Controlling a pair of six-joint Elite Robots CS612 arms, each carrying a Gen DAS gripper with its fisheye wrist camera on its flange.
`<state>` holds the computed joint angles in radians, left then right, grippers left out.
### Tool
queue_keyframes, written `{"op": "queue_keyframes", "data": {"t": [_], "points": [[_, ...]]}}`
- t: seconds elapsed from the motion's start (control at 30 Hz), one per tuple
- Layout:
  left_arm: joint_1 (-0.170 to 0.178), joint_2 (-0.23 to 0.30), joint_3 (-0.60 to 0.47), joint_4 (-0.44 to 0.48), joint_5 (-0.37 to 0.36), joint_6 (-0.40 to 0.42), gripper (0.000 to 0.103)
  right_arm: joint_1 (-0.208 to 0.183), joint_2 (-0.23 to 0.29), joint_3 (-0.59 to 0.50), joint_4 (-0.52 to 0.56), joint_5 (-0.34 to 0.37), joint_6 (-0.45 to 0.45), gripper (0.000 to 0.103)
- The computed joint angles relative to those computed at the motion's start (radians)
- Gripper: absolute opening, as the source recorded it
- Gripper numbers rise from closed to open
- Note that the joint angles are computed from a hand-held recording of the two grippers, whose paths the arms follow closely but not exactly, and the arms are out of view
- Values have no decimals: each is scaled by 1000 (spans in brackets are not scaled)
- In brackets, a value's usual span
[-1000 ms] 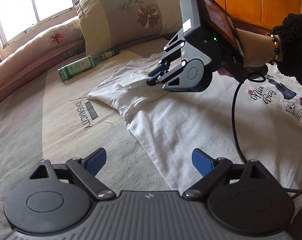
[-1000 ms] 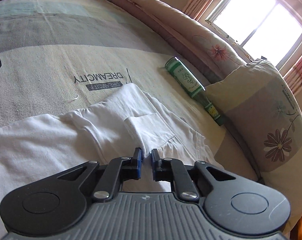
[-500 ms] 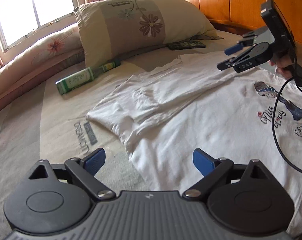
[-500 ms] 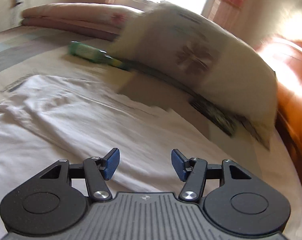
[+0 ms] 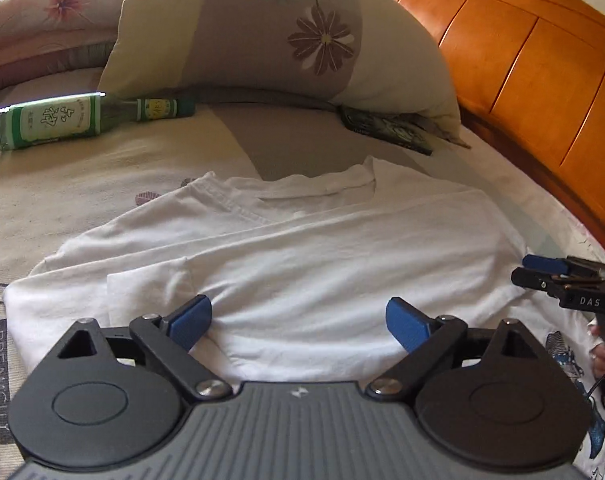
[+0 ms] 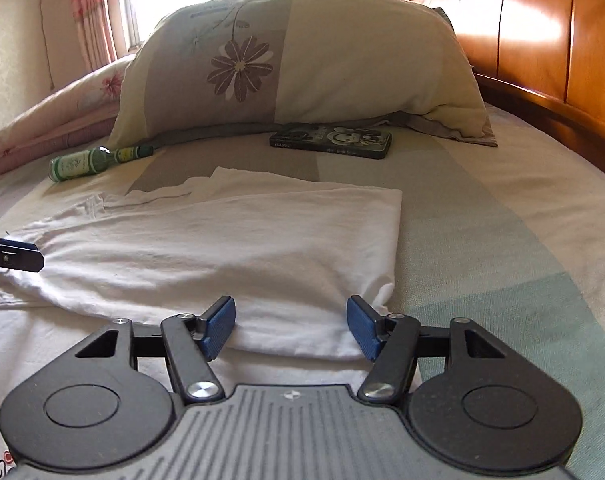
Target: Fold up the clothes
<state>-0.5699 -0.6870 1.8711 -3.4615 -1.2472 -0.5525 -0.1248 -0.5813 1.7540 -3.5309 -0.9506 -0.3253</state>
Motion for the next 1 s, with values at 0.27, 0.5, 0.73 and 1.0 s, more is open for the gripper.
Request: {"op": "queue_keyframes", "data": {"t": [0.27, 0.5, 0.73, 1.0], "points": [[-1, 9, -79, -84, -138, -60, 98, 7, -34, 13, 86, -15, -54, 82], [10, 149, -357, -17, -524, -122, 98, -9, -37, 32, 67, 35, -69, 85], [3, 173, -428, 80, -584, -94, 102, -5, -39, 32, 75, 30, -78, 88], [11, 188, -460, 112, -469, -56, 102, -16, -24, 14, 35, 115, 16, 95]]}}
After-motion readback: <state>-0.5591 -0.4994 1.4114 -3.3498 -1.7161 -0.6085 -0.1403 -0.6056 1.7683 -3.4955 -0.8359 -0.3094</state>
